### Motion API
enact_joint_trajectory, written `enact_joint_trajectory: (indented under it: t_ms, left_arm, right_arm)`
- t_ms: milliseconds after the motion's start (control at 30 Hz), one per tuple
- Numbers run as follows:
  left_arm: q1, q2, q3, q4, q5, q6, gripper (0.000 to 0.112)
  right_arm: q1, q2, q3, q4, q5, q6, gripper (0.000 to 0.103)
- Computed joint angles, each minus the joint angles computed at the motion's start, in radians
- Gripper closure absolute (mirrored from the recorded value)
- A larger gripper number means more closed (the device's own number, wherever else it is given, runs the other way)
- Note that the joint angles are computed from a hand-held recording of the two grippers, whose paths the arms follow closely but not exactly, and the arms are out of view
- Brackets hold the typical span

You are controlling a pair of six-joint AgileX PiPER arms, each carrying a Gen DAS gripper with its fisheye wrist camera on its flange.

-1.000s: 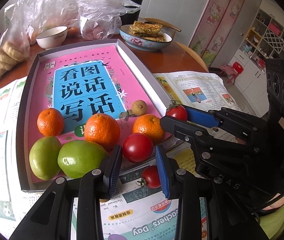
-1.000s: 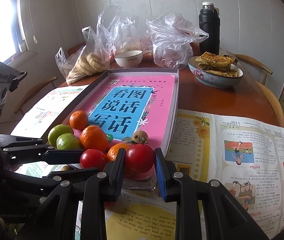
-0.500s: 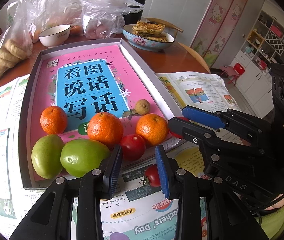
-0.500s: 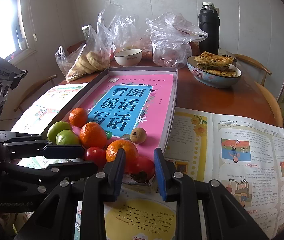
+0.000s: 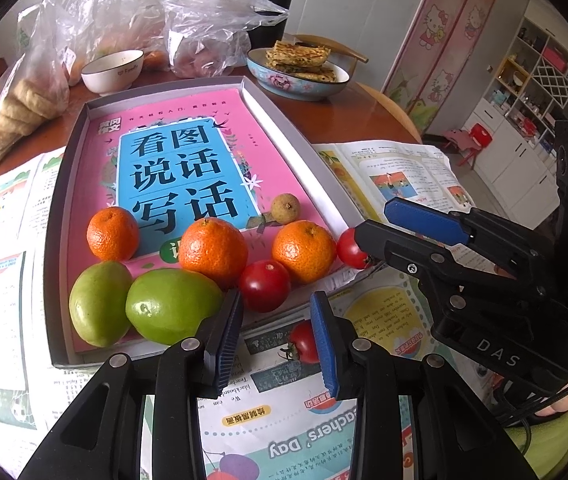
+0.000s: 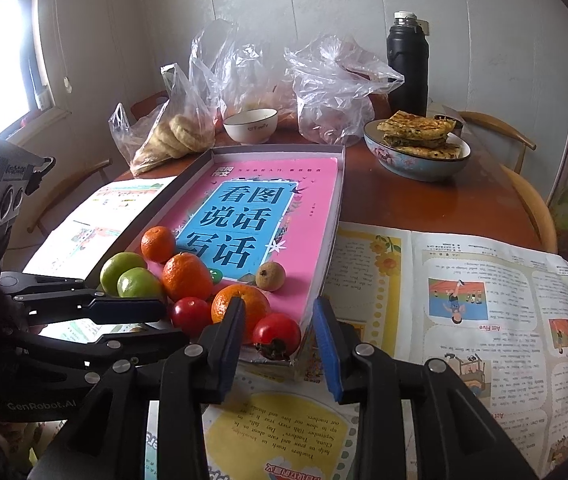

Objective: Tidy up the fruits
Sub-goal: 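Lower and open the left gripper in the box while the right releases its tomato there, then move the left gripper to the brown kiwi while the right moves to the cherry tomato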

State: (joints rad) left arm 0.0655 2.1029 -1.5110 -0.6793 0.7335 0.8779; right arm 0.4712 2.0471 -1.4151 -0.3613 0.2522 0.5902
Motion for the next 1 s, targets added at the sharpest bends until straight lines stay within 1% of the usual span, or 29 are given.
enact_joint_trajectory:
  t_ms: [233,367,467,533,600,733,800,1000]
  left_arm:
    - [0.007,-0.028,0.027,-0.015,0.005,0.018,0.076]
    - [0.013,-0.052,0.055,-0.034,0.006,0.044,0.072]
    - [0.019,-0.075,0.080,-0.046,0.002,0.062,0.070]
    - [0.028,-0.091,0.098,-0.067,0.005,0.085,0.068]
    - [0.037,-0.105,0.111,-0.078,0.006,0.099,0.062]
    - [0.049,-0.131,0.138,-0.084,-0.014,0.109,0.059]
    - [0.056,-0.143,0.149,-0.087,-0.020,0.112,0.050]
    - [0.087,-0.159,0.162,-0.099,-0.019,0.124,0.049]
  right_arm:
    - [0.008,-0.023,0.024,-0.086,0.002,0.088,0.068]
    - [0.015,-0.045,0.045,-0.161,0.000,0.167,0.064]
    - [0.018,-0.063,0.064,-0.187,-0.011,0.199,0.060]
    - [0.021,-0.072,0.075,-0.207,-0.015,0.220,0.059]
    - [0.026,-0.078,0.079,-0.230,-0.012,0.242,0.059]
    - [0.036,-0.088,0.086,-0.269,-0.010,0.285,0.056]
    - [0.042,-0.091,0.087,-0.281,-0.008,0.297,0.055]
    - [0.062,-0.098,0.090,-0.315,0.000,0.329,0.049]
